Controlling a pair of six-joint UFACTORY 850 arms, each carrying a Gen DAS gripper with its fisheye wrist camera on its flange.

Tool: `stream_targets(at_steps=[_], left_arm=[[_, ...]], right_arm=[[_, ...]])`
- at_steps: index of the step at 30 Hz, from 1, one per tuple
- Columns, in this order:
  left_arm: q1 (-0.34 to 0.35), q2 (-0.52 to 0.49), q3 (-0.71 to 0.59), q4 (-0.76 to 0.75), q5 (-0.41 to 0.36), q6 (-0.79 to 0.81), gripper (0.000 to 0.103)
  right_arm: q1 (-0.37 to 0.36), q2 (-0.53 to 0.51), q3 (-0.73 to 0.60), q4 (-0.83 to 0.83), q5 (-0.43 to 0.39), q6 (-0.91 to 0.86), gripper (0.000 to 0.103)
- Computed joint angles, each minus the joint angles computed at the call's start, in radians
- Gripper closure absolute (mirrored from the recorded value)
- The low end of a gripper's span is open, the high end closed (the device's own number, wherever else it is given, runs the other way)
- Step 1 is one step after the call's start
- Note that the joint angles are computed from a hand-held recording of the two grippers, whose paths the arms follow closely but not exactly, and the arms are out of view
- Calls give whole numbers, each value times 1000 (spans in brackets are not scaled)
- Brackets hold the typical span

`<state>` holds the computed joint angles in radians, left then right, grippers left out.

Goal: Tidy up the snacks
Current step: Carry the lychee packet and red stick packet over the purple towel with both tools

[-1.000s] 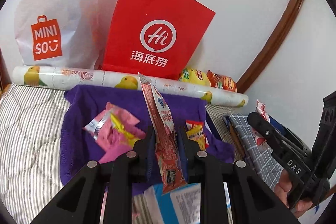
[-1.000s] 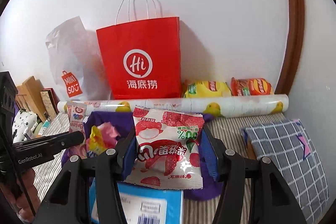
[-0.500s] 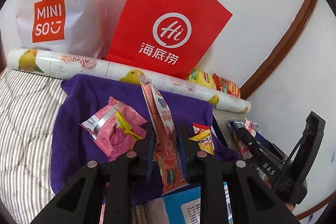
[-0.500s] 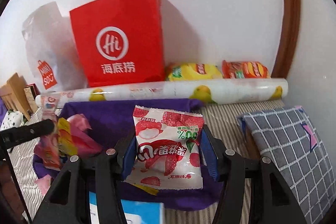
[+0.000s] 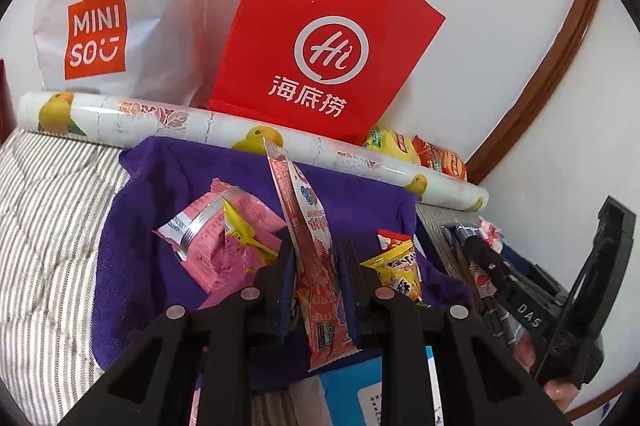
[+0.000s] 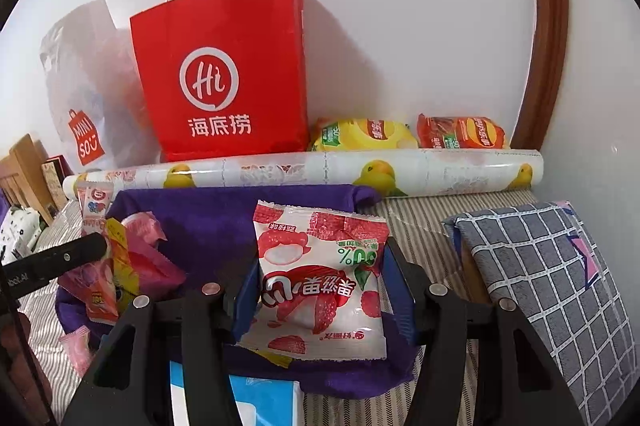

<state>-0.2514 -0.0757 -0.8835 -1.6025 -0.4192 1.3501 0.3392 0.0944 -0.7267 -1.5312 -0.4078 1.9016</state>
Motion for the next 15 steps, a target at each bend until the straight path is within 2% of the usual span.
stream_targets(at_steps=[2,11,15], left_arm=[[6,-2,0,0,-20,-7,83],[16,-3,3,-25,-24,-8,82],[18,-4,2,-22,-33,-9,82]], right_arm=[[-6,-7,-3,17,9,-14,47],[-32,-44,-22,142,47,-118,47],[-29,-54,-30,185,40,-162,47]])
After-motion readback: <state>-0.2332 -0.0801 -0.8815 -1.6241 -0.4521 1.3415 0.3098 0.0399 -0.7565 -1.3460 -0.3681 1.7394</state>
